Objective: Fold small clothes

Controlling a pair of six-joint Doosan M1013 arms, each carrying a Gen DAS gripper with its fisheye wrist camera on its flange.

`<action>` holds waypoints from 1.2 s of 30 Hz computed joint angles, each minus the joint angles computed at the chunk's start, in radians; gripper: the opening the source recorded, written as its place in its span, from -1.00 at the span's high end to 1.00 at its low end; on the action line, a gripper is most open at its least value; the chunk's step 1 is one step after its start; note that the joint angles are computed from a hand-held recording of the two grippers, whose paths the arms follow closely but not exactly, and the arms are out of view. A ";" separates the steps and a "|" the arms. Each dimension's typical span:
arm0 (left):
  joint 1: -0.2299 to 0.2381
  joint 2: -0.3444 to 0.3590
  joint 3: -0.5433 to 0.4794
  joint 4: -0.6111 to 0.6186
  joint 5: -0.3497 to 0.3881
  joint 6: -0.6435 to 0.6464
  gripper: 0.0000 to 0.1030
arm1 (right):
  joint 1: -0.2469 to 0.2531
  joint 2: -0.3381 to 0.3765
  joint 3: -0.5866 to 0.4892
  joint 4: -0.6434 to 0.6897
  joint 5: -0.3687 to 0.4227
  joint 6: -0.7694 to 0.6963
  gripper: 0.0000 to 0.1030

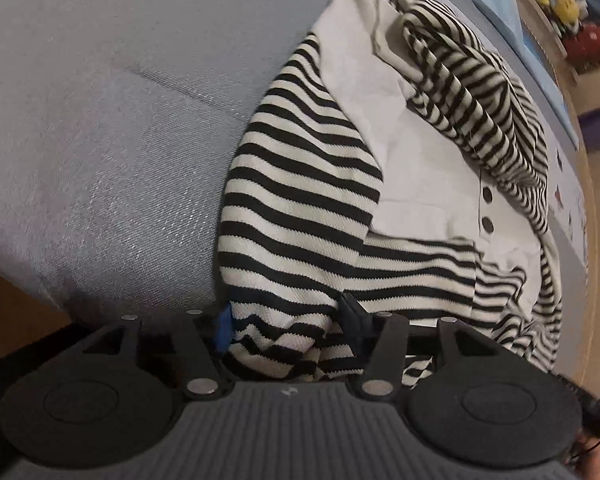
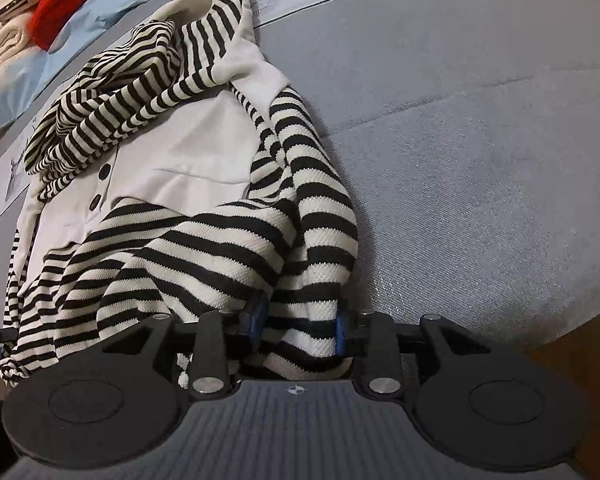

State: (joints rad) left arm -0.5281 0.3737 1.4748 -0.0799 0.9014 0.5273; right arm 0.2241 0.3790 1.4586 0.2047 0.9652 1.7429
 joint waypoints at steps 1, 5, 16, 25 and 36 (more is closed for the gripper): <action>-0.003 0.002 -0.005 0.007 0.009 0.016 -0.13 | 0.000 0.001 -0.001 0.000 0.001 -0.003 0.33; -0.017 0.011 -0.021 0.028 0.033 0.072 -0.08 | 0.003 0.001 -0.002 0.003 -0.001 -0.032 0.35; -0.049 -0.038 -0.017 0.144 -0.002 0.074 0.79 | -0.017 -0.050 0.029 0.153 -0.097 -0.136 0.89; -0.069 -0.131 -0.007 0.192 -0.051 0.091 0.80 | -0.075 -0.158 0.089 0.429 -0.190 -0.298 0.90; -0.071 -0.222 0.048 0.226 -0.177 0.005 0.81 | -0.123 -0.290 0.162 0.642 -0.260 -0.468 0.91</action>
